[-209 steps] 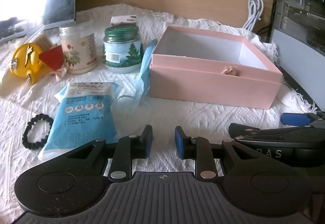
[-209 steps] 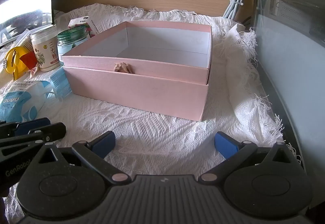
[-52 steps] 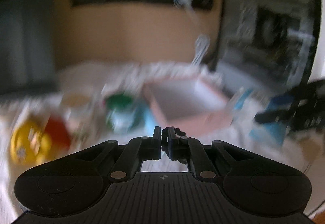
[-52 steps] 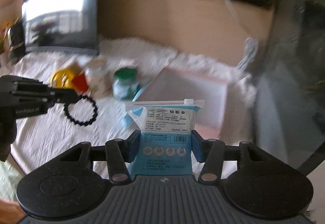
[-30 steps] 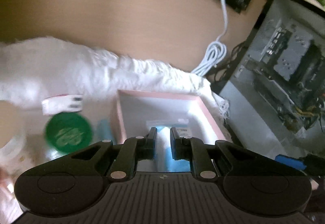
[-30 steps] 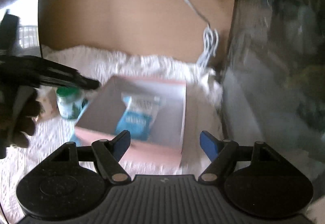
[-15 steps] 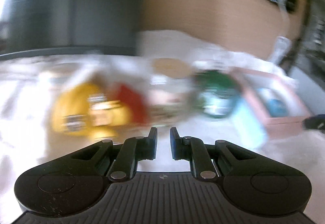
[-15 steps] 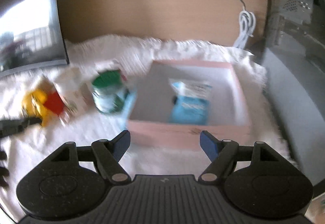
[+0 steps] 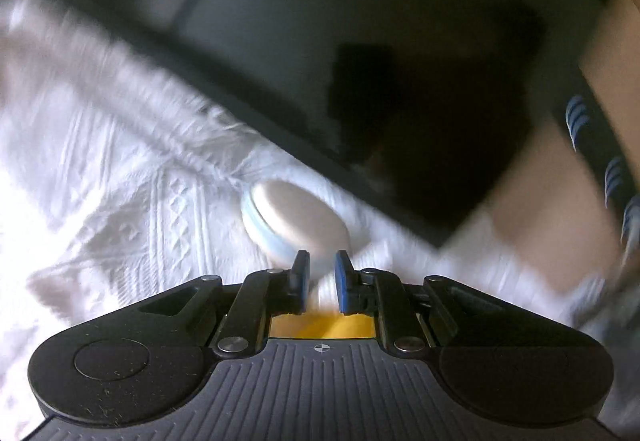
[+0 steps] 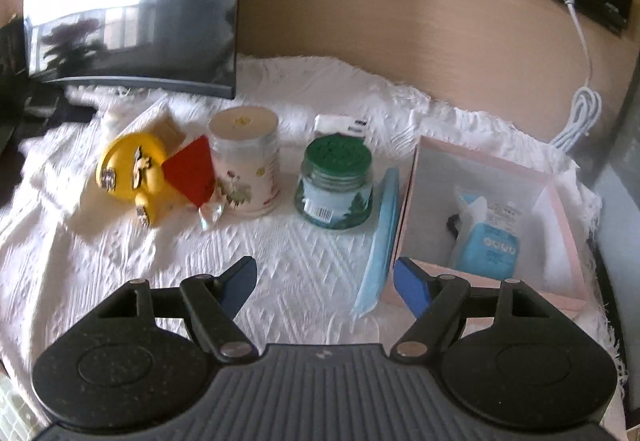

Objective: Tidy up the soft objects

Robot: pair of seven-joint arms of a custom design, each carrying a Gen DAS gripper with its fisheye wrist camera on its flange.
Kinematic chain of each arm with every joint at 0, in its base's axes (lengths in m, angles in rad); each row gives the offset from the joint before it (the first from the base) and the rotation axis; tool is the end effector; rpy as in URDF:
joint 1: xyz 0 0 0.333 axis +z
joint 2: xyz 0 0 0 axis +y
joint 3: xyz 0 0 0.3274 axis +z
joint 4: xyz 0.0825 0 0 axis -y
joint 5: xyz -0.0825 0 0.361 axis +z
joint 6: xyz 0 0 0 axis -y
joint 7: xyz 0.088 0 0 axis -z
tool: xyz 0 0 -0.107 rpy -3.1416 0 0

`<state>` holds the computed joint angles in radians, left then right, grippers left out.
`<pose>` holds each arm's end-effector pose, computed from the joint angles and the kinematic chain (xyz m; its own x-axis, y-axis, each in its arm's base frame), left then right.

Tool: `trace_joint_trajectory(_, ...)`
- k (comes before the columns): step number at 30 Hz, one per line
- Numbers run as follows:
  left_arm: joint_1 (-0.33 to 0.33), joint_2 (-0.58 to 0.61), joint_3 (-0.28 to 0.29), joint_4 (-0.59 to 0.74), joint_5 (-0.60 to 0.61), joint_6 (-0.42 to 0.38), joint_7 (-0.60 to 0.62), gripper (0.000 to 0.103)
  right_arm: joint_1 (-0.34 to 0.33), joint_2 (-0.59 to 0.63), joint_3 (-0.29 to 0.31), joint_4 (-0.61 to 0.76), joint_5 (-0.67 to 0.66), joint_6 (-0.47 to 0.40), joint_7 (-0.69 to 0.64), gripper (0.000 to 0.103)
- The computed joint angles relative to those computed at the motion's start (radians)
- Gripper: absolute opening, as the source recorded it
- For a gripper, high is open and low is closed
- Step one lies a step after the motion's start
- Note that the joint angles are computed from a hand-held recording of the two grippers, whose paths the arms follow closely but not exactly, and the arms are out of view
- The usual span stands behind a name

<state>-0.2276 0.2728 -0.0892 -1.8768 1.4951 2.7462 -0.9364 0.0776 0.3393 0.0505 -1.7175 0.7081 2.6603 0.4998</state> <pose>0.5854 -0.2293 0.4292 0.4756 -0.6487 0.5942 -0.2775 -0.7516 -0.5984 0.6718 0.0635 0.4743 0.5946 -0.8029 0.0427 -0.5611 -0.4524 -0.6931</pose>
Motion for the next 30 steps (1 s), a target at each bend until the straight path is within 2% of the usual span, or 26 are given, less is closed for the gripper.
trace_joint_trajectory(2,0.031,0.005,0.018,0.001,-0.027,0.033,-0.085,0.016,-0.003,0.003,-0.001,0.003,0.001,0.001,-0.004,0.076)
trace_joint_trajectory(4,0.047,0.022,0.019,0.018,-0.103,0.016,-0.029,0.016,-0.006,0.009,-0.004,0.009,-0.002,-0.006,-0.001,0.076)
trace_joint_trajectory(6,0.061,0.050,0.009,0.050,-0.247,-0.024,0.117,0.016,-0.007,0.021,-0.013,0.025,-0.018,-0.023,0.016,0.076)
trace_joint_trajectory(7,0.068,0.067,0.011,0.072,-0.287,-0.018,0.179,0.016,-0.010,0.023,-0.014,0.030,-0.021,-0.029,0.021,0.076)
trace_joint_trajectory(8,0.073,0.080,0.018,0.088,-0.306,0.005,0.229,0.016,-0.013,0.028,-0.014,0.036,-0.021,-0.036,0.024,0.076)
trace_joint_trajectory(10,0.112,0.130,0.013,0.148,-0.379,0.073,0.436,0.016,-0.015,0.042,-0.018,0.057,-0.033,-0.051,0.042,0.076)
trace_joint_trajectory(11,0.125,0.151,0.001,0.175,-0.424,0.078,0.536,0.016,-0.013,0.050,-0.021,0.067,-0.044,-0.059,0.054,0.076)
trace_joint_trajectory(13,0.179,0.215,-0.068,0.250,-0.575,0.047,0.808,0.017,-0.014,0.064,-0.022,0.083,-0.059,-0.073,0.068,0.076)
trace_joint_trajectory(14,0.177,0.233,-0.072,0.272,-0.613,0.023,0.865,0.018,-0.014,0.069,-0.021,0.090,-0.064,-0.081,0.072,0.076)
trace_joint_trajectory(16,0.142,0.241,-0.024,0.274,-0.592,0.055,0.841,0.018,-0.017,0.075,-0.013,0.100,-0.069,-0.098,0.062,0.076)
trace_joint_trajectory(18,0.113,0.220,0.017,0.235,-0.567,0.118,0.822,0.026,-0.025,0.076,0.001,0.107,-0.054,-0.114,0.031,0.076)
trace_joint_trajectory(22,0.054,0.144,0.063,0.116,-0.526,0.215,0.842,0.028,-0.041,0.074,0.038,0.120,0.011,-0.155,-0.077,0.076)
trace_joint_trajectory(24,0.052,0.107,0.031,0.056,-0.556,0.235,0.906,0.026,-0.034,0.076,0.050,0.124,0.031,-0.167,-0.128,0.076)
trace_joint_trajectory(25,0.064,0.096,-0.011,0.029,-0.606,0.227,0.980,0.026,-0.029,0.078,0.058,0.127,0.042,-0.168,-0.161,0.076)
trace_joint_trajectory(26,0.060,0.089,-0.042,0.010,-0.647,0.198,1.042,0.026,-0.023,0.079,0.065,0.130,0.054,-0.169,-0.190,0.076)
trace_joint_trajectory(27,0.041,0.084,-0.049,-0.003,-0.663,0.168,1.069,0.024,-0.018,0.082,0.075,0.136,0.070,-0.170,-0.226,0.076)
trace_joint_trajectory(29,-0.028,0.064,-0.019,-0.037,-0.610,0.138,0.998,0.024,-0.010,0.095,0.089,0.171,0.102,-0.185,-0.264,0.076)
trace_joint_trajectory(30,-0.083,0.046,0.030,-0.070,-0.543,0.162,0.879,0.024,-0.002,0.113,0.093,0.209,0.112,-0.205,-0.262,0.076)
